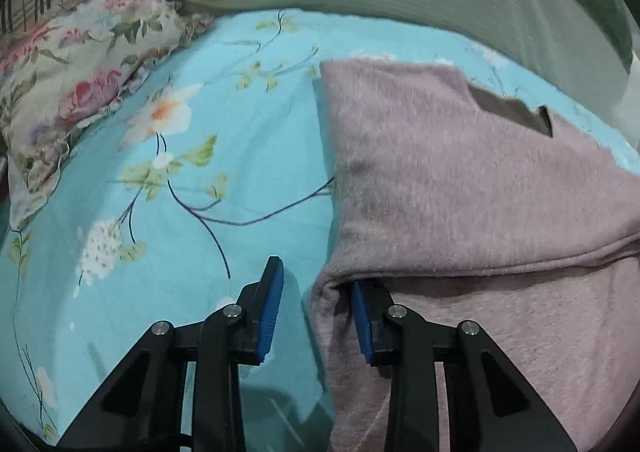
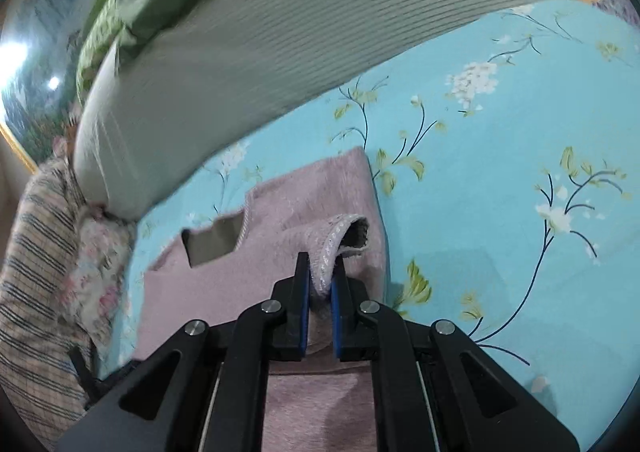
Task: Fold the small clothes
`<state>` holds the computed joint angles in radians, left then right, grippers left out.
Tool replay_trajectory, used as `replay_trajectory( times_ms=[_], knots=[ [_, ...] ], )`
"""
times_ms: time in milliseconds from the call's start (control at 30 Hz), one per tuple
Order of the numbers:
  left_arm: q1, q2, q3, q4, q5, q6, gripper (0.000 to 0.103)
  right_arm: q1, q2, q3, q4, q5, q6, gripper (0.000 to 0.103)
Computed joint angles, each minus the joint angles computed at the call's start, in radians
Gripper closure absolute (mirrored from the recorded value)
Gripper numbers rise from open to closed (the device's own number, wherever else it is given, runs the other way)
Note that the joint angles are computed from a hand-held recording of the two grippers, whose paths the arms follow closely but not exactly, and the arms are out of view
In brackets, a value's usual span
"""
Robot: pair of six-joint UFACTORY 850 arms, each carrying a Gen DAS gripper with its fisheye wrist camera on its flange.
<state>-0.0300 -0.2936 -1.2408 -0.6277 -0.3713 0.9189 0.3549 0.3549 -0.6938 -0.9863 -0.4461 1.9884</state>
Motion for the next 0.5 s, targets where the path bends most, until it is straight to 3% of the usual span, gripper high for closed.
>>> replay_trajectory(
  times_ms=[100, 233, 300, 333, 400, 500],
  knots=[
    [0.016, -0.017, -0.018, -0.036, -0.027, -0.018, 0.084, -0.021, -0.045, -0.018, 0.197, -0.001, -0.202, 0.093],
    [0.033, -0.023, -0.023, -0.085, -0.044, -0.003, 0.085, 0.061, -0.039, -0.035, 0.112, -0.197, -0.076, 0.083],
    [0.036, -0.022, -0.025, -0.079, -0.051, -0.011, 0.085, 0.107, -0.028, -0.045, 0.039, -0.264, -0.003, 0.083],
    [0.035, -0.022, -0.024, -0.073, -0.051, -0.013, 0.085, 0.127, -0.028, -0.053, -0.004, -0.266, 0.017, 0.083],
    [0.030, -0.019, -0.019, -0.064, -0.040, -0.015, 0.085, 0.125, -0.041, -0.065, -0.036, -0.172, -0.008, 0.083],
    [0.023, -0.013, -0.010, -0.044, -0.022, -0.032, 0.085, 0.083, -0.103, -0.093, 0.065, -0.040, -0.163, 0.082]
  ],
)
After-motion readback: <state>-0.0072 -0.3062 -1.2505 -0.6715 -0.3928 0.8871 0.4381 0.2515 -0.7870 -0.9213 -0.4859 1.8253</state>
